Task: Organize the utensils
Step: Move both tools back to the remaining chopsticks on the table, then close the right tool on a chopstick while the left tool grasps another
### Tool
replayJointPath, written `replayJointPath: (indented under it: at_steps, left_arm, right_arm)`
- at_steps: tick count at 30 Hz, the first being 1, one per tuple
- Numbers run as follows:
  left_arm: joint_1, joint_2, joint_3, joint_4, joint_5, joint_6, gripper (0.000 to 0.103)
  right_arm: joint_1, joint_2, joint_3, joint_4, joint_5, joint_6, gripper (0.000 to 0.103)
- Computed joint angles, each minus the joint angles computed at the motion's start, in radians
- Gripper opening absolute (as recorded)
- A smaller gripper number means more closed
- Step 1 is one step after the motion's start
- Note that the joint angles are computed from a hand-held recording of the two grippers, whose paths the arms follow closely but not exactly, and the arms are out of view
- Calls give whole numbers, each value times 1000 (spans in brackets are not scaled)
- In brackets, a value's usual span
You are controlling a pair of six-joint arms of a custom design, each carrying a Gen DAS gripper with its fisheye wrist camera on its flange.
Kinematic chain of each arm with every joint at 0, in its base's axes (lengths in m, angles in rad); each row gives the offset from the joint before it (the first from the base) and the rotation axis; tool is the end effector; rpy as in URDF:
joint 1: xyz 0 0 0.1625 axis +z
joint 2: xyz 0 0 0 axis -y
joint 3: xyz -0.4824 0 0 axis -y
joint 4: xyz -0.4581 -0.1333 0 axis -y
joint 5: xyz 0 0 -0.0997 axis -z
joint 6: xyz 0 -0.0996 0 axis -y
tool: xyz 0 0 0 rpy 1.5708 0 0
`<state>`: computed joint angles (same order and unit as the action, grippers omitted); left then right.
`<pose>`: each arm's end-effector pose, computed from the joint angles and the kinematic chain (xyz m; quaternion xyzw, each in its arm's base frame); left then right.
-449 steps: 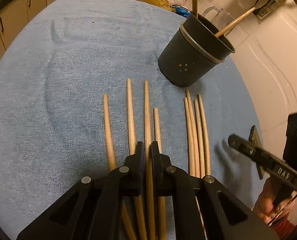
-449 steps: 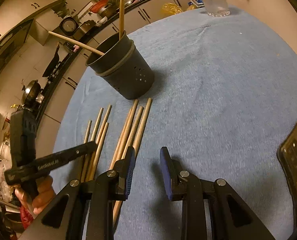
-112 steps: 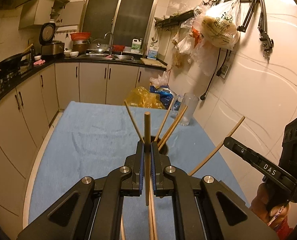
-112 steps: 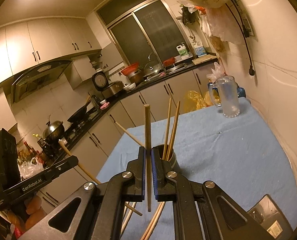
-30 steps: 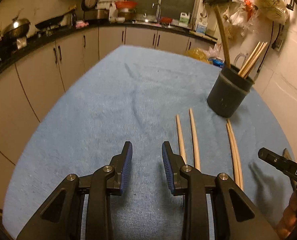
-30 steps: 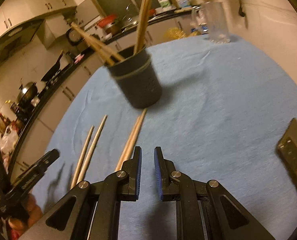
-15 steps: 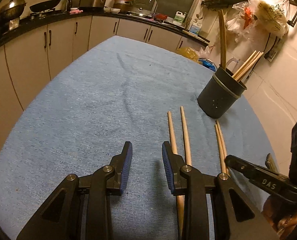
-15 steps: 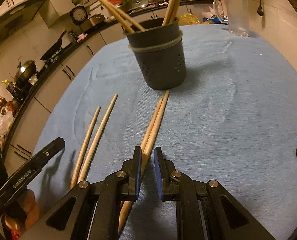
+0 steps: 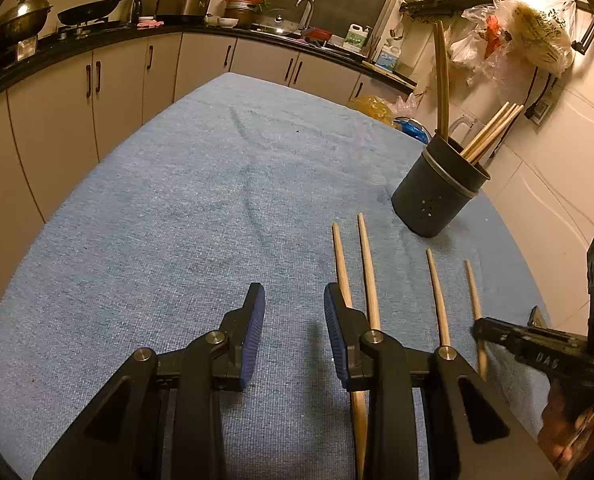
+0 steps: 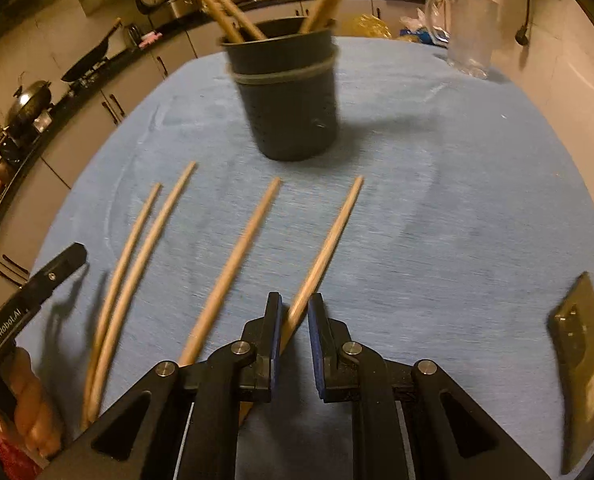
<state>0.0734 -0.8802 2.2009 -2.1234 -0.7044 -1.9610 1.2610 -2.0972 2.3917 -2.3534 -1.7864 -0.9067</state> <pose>-0.4310 -0.2415 -0.0251 -0.0402 0.8551 -0.4380 0.2744 0.0061 -0.3481 0.4074 0.2588 -0.9297 0.1375 0.2230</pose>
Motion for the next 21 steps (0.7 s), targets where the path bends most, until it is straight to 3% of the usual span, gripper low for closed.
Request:
replayJointPath:
  at_steps: [6,8,15,17,18,21]
  left_arm:
    - [2,4,-6,4,-3,5,29]
    - [3,4,-9,11,-5,4,29]
    - [8,11,-14,8,-7,15,29]
    - [12,13,-18,10,-11,18,29]
    - [15,14,-21,11,-14,21,29]
    - [24,20,-37,13,-30,56,29]
  right_arm:
    - [-25,57,-76,42,-2,102,22]
    - [-16,84,-89,19,-9,125,26]
    - [30,158,-125,-18,-56,204,26]
    - [41,156,-116,-27,-73,193,23]
    - [39,152,-114,-17,-66,182,14]
    - [22,127,-111,39,-21,142,11]
